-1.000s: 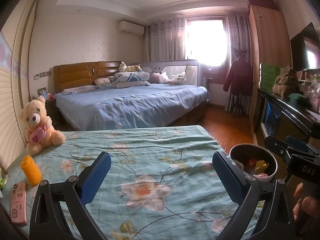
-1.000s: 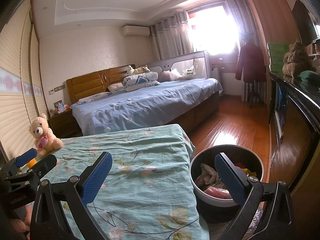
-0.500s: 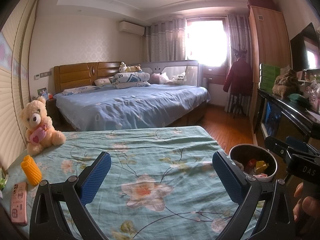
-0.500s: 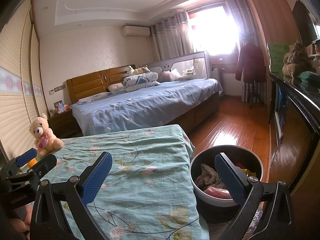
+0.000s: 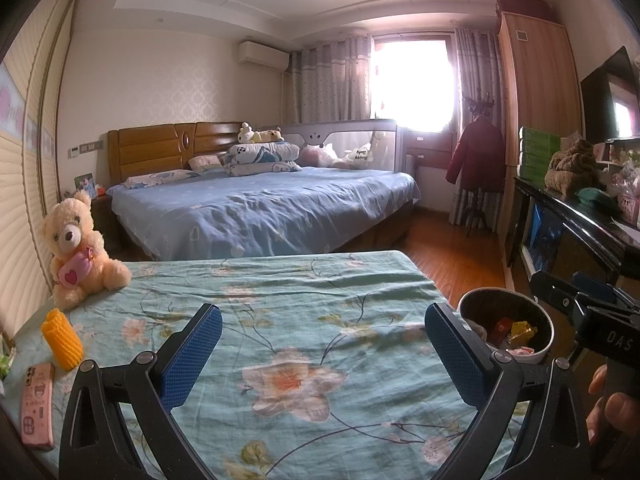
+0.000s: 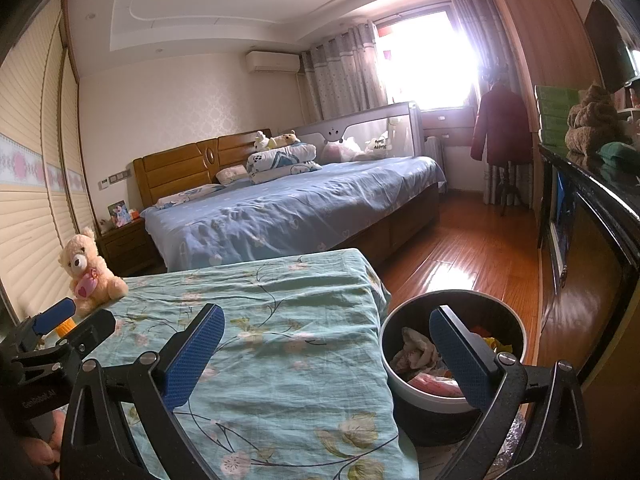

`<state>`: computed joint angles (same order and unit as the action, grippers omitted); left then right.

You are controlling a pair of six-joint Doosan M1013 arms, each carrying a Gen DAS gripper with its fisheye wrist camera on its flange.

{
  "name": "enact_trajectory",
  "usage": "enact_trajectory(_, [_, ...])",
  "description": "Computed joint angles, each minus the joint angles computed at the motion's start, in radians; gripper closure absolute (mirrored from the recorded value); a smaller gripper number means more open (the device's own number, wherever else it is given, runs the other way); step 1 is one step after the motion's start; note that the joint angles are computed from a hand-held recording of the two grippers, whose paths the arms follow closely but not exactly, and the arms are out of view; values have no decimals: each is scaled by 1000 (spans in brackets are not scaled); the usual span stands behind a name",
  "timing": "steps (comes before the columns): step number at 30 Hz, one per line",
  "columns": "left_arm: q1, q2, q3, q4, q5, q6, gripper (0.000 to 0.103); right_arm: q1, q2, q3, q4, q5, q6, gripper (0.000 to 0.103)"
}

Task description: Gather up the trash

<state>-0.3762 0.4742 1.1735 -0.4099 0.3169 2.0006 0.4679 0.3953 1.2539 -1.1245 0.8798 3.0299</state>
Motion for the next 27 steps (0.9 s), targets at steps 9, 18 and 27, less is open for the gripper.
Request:
enact_trajectory(9, [1,0,0,-8,1,6,1,3,3,-7,9,1,-10,0])
enact_trajectory(18, [3,2,-2,-14,6,10,1,1,3,-8,22,-5,-14,0])
enact_trajectory(27, [7,13,-18,17,31,-30,1,-5,10,-15,53,-16,-36,0])
